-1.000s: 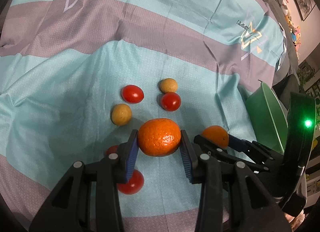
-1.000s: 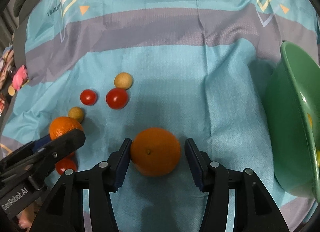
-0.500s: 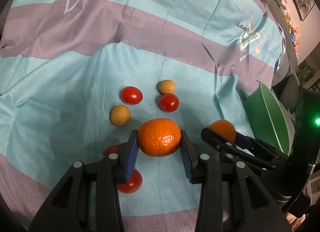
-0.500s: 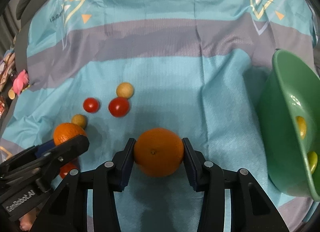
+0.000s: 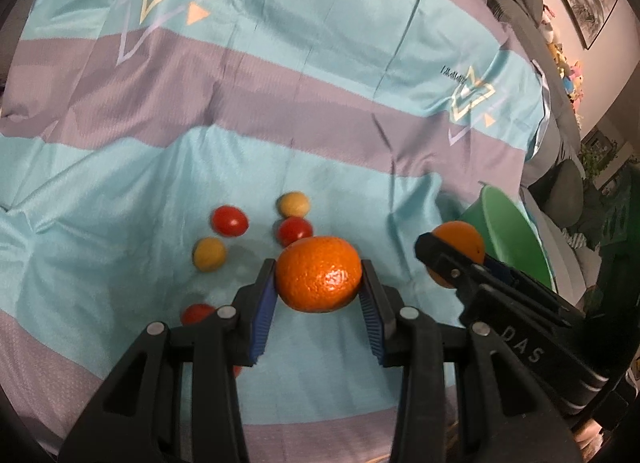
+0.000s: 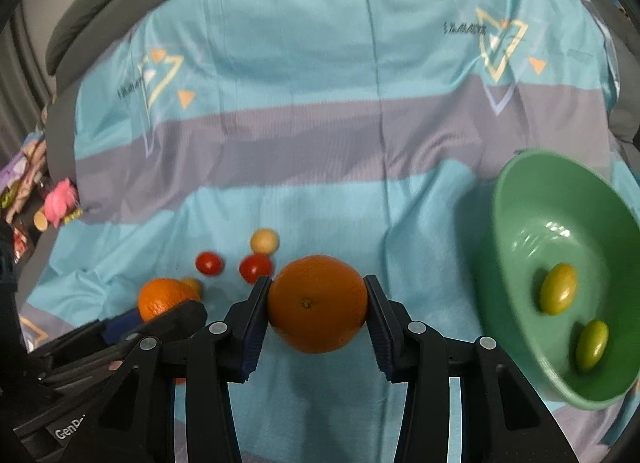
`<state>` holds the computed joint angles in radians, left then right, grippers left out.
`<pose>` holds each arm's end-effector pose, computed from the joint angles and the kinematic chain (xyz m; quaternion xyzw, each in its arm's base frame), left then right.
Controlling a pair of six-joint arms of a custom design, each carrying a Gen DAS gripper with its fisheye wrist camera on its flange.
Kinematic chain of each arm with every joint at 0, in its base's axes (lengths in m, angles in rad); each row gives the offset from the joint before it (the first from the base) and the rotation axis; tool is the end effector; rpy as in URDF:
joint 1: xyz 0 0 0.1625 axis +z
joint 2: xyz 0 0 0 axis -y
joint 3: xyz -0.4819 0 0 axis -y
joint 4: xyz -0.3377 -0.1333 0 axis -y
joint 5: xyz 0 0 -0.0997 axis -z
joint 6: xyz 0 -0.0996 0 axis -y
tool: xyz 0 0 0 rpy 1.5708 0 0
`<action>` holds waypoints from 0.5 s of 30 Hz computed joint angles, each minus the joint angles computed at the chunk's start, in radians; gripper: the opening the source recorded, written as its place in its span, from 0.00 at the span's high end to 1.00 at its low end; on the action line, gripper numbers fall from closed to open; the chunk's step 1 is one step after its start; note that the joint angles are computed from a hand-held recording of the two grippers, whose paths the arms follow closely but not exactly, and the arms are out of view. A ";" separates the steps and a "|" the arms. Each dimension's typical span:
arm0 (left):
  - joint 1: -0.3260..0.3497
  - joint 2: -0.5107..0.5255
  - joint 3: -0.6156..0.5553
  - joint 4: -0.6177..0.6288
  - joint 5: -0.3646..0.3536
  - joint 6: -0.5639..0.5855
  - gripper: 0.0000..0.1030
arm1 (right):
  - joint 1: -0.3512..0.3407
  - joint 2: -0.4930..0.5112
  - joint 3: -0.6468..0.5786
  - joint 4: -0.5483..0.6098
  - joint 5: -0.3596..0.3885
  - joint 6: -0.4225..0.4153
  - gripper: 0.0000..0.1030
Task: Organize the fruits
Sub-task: 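Carry the orange with the left tool over the green bowl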
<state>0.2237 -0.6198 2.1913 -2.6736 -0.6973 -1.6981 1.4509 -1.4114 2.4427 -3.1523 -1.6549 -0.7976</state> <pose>-0.3943 -0.3047 0.0026 -0.0572 0.8850 -0.4008 0.2300 0.0778 -0.3990 0.3161 0.3089 -0.9107 0.2254 0.1565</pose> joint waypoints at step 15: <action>0.029 0.059 -0.173 -0.016 0.083 0.162 0.62 | -0.115 -0.139 -0.084 0.053 0.185 0.087 0.55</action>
